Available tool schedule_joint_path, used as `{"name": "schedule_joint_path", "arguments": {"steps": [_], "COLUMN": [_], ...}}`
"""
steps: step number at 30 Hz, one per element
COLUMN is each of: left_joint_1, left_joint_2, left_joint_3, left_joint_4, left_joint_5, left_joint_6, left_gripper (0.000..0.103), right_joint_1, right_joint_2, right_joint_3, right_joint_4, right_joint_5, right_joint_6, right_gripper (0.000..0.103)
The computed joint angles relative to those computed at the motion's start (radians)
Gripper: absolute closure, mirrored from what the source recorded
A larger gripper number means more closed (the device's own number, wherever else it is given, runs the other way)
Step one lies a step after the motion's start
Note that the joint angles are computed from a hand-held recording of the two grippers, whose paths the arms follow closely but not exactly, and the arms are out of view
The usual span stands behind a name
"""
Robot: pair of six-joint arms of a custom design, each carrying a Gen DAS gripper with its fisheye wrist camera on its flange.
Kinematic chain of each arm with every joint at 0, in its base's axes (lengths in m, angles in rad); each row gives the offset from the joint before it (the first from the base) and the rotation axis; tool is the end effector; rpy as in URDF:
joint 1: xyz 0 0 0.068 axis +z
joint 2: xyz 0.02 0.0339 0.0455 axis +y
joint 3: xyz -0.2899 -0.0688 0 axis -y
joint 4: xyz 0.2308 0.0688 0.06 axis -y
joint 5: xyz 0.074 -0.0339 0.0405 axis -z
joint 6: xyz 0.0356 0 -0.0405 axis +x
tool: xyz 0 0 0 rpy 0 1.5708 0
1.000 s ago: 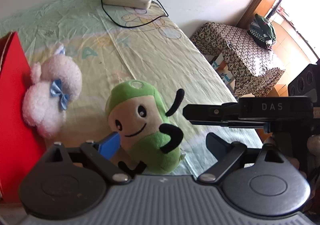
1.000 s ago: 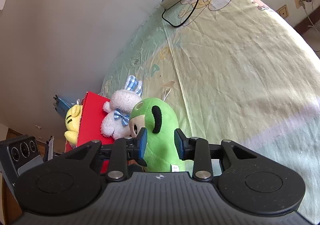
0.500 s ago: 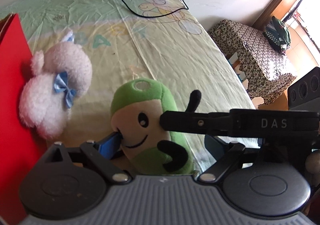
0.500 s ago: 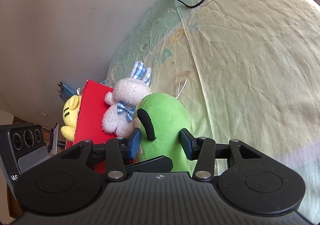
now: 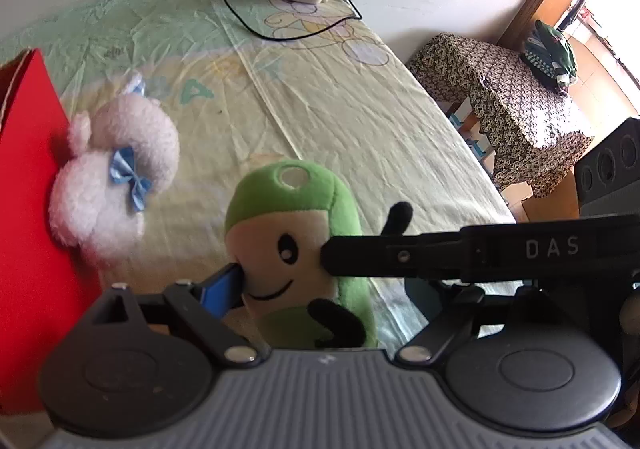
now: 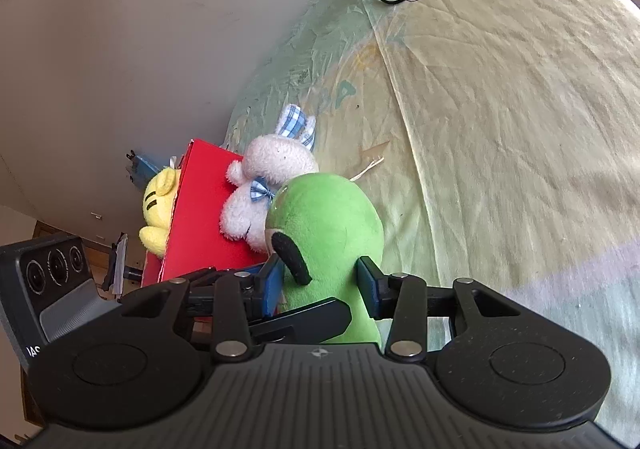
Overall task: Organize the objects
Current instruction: 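Lift the green plush with the right gripper toward the red box, then carry the green plush over the red box and lower it inside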
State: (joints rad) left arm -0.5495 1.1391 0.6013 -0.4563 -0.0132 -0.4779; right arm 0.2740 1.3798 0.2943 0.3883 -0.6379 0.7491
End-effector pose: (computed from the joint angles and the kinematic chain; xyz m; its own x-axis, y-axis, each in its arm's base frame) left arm 0.1601 -0.0975 0.2182 -0.8721 -0.0052 -0.4893 0.1295 0.9619 -0.2409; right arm 0.1910 0.0757 0.1561 -0.9000 0.3153 -0.3010 -0.0601 0.5942 0.8021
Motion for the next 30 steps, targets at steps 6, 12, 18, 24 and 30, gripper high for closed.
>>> {"name": "schedule_joint_path", "arguments": {"steps": [6,12,18,24,30], "left_joint_1": [-0.076,-0.140,-0.147,-0.093,0.028], "left_joint_2": [-0.087,-0.184,-0.308,-0.455,-0.580], "left_joint_3": [0.002,0.005,0.017,0.059,0.129], "left_joint_4": [-0.062,-0.136,-0.241,-0.374,-0.501], "left_joint_5": [-0.055,-0.105,-0.119,-0.095,-0.043], "left_joint_6": [-0.030,-0.049,-0.025,0.038,0.152], "left_gripper": [0.016,0.017,0.017,0.017,0.017], "right_joint_1": [0.045,0.132,0.287,0.476,0.651], "right_joint_2": [-0.127,-0.240,-0.326,-0.357,-0.323], "right_joint_3": [-0.021,-0.033,-0.021,0.025,0.097], "right_joint_4": [-0.065,-0.114,-0.150,-0.164,-0.152], "right_joint_5": [0.049,0.134,0.279,0.464,0.640], "right_joint_6": [0.020,0.078,0.162,0.238,0.283], "right_gripper": [0.060,0.060,0.060,0.060,0.060]}}
